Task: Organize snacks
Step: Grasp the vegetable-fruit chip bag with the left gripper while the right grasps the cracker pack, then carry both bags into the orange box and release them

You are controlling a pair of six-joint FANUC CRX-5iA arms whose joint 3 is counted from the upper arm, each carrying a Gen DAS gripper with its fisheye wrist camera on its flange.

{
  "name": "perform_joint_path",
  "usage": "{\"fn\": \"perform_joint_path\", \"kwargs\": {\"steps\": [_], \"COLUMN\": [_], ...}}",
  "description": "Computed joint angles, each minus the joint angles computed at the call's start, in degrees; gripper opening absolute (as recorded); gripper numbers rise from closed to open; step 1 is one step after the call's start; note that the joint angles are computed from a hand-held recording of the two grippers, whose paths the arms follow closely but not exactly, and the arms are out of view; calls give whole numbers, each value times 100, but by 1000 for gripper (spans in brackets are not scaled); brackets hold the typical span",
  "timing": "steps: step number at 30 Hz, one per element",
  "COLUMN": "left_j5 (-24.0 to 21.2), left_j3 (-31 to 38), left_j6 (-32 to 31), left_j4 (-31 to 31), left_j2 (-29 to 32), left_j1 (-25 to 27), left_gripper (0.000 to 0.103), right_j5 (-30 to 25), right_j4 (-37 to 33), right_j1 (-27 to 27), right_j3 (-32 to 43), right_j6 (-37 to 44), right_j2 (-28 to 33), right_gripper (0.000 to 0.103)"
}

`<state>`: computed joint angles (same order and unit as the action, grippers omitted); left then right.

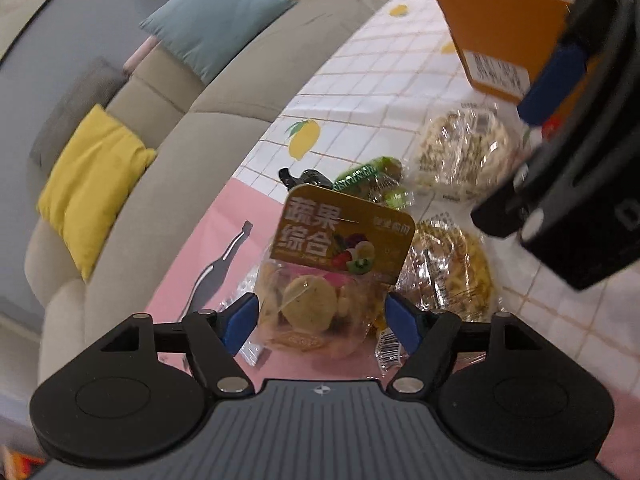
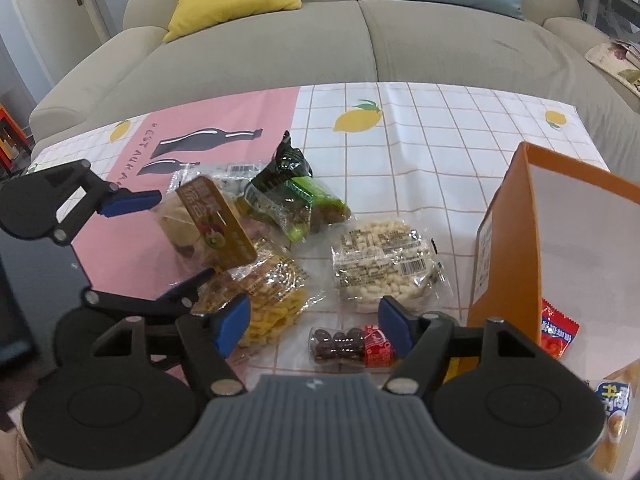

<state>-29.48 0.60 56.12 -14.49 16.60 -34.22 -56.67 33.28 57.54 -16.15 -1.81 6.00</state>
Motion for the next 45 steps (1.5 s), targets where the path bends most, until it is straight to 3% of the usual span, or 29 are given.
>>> {"fn": "perform_joint_path", "kwargs": {"steps": [5, 12, 18, 22, 24, 26, 28, 31, 38, 45], "left_j5": [-38, -155, -551, -749, -817, -975, -1028, -1067, -1036, -1063], "left_j3": [292, 259, 147, -47, -73, 18, -87, -151, -358, -486], "left_j6": [793, 978, 1790, 2238, 2493, 3027, 3245, 3460, 3474, 3558], "left_j4": [-894, 11, 937, 1628, 1519, 1156, 1236, 1112, 1197, 1278], "left_j2": [212, 199, -45, -278, -376, -415, -500, -569, -696, -746], "left_j1": [-195, 96, 496, 821, 861, 846, 932, 966, 978, 940], "left_gripper": [84, 68, 65, 65, 65, 65, 65, 65, 65, 65], "right_j5": [-10, 56, 580, 930, 1009, 1037, 982, 900, 840, 917], "right_j4": [-155, -177, 84, 181, 10, -129, -209, -542, -729, -462], "right_j1": [-66, -85, -112, -149, -184, -217, -248, -300, -343, -290], "right_j3": [43, -1, -186, -172, -30, 123, 258, 541, 761, 565], "right_j6": [60, 98, -265, -434, -413, -501, -612, -502, -476, -358], "right_j2": [64, 55, 10, 110, 236, 386, 551, 795, 1078, 966], "right_gripper": [70, 70, 70, 80, 81, 88, 97, 97, 96, 73]}}
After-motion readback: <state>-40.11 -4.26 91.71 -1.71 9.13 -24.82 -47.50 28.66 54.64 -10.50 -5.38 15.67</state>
